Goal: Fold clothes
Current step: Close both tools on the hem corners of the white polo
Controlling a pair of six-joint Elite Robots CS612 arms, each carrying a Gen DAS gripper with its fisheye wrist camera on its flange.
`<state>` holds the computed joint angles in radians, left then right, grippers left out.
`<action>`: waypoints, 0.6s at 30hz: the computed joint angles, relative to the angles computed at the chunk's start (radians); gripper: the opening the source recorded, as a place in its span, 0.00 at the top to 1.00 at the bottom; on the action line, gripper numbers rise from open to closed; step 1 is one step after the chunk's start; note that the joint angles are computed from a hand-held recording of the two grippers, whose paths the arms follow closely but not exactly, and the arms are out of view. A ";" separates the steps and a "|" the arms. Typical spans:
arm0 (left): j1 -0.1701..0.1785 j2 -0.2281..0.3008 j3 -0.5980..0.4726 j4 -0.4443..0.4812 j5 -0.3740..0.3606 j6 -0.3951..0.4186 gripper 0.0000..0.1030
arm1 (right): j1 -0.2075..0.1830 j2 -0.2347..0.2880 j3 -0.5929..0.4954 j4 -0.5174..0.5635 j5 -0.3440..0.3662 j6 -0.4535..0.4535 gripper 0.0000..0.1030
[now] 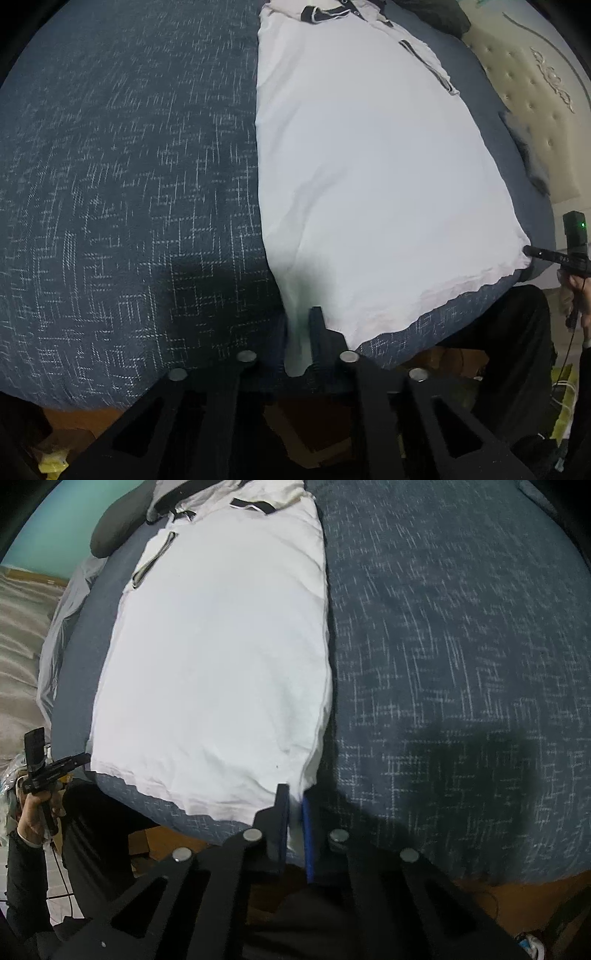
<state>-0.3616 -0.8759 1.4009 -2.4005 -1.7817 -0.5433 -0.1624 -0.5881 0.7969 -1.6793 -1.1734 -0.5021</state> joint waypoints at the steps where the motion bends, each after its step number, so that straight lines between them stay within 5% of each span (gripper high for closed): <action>1: 0.000 0.000 -0.001 -0.002 -0.001 0.002 0.94 | -0.001 0.001 -0.004 0.002 0.000 -0.003 0.96; 18: 0.010 0.014 -0.082 -0.042 0.025 0.031 0.97 | -0.006 -0.009 -0.031 -0.022 0.100 -0.019 0.97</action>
